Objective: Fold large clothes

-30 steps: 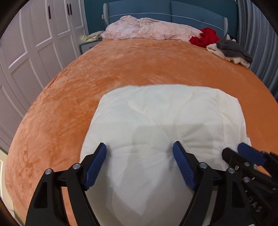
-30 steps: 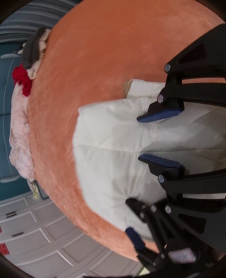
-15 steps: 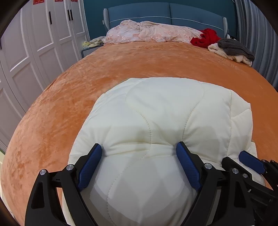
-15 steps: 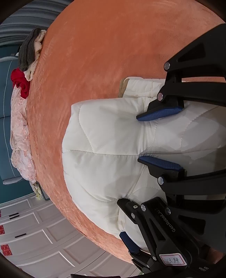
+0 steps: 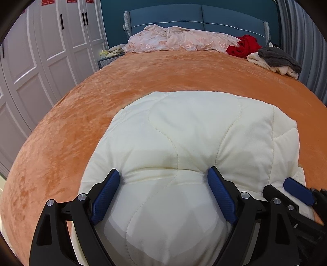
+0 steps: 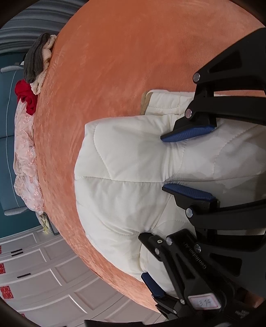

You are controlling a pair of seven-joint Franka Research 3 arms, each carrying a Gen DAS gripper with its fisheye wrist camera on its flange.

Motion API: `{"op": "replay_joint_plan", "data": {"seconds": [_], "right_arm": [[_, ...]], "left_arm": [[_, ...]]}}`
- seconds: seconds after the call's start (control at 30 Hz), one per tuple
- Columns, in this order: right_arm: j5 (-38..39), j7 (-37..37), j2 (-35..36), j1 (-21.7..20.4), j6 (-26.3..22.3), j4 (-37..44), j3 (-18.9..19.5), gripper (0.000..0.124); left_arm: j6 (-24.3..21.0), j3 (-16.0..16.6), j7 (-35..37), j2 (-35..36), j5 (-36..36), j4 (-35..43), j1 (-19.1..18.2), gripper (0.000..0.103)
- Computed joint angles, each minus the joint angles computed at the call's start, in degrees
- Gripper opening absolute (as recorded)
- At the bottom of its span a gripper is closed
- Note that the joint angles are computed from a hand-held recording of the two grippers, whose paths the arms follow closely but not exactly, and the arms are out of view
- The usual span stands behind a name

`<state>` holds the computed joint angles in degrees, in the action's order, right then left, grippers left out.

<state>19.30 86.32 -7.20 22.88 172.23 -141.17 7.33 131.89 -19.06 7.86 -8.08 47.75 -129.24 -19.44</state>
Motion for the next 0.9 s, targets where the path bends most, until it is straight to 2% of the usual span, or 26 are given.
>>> {"op": "replay_joint_plan", "data": {"seconds": [0.1,0.17,0.27,0.4,0.5,0.73,0.83,0.9], "right_arm": [[-2.6,2.7,-5.5,-1.1,-5.4,-1.2,0.6,0.043],[0.0,-0.2,-10.4,0.8,-8.0,-3.8,-1.1,0.043],[-0.6,-0.3,-16.6,0.0,-11.9,-8.2,-0.6,0.044],[2.0,-1.9,-20.6,1.1,-14.3,-13.0,-2.5,0.059],[3.9,-2.2,-23.3,1.1,-14.9,-16.0,-3.1,0.061],[-5.8,5.6,-34.6,-6.1,-19.8,-20.1,4.5,0.062],[-8.8,7.7,-39.4,-6.8,-22.6,-21.2,4.8,0.063],[-9.4,8.5,-41.9,-6.4,-24.4,-21.7,4.3,0.076]], "left_arm": [[-2.0,-0.3,3.2,-3.0,-3.7,-0.7,-1.1,0.088],[-1.8,-0.3,4.4,-6.7,-7.5,-2.8,-1.8,0.088],[-2.0,-0.9,5.6,-12.3,-13.6,-6.4,-3.3,0.088],[-4.1,-2.8,5.6,-15.7,-18.5,-9.0,-4.8,0.09],[-6.0,-4.4,4.9,-17.4,-19.6,-10.2,-5.9,0.091],[-8.9,-4.2,3.8,-22.3,-27.0,-11.9,-9.2,0.09],[-12.5,-5.1,3.2,-23.0,-29.1,-10.9,-10.1,0.089],[-14.3,-5.9,2.6,-23.0,-29.4,-10.0,-10.6,0.089]]}}
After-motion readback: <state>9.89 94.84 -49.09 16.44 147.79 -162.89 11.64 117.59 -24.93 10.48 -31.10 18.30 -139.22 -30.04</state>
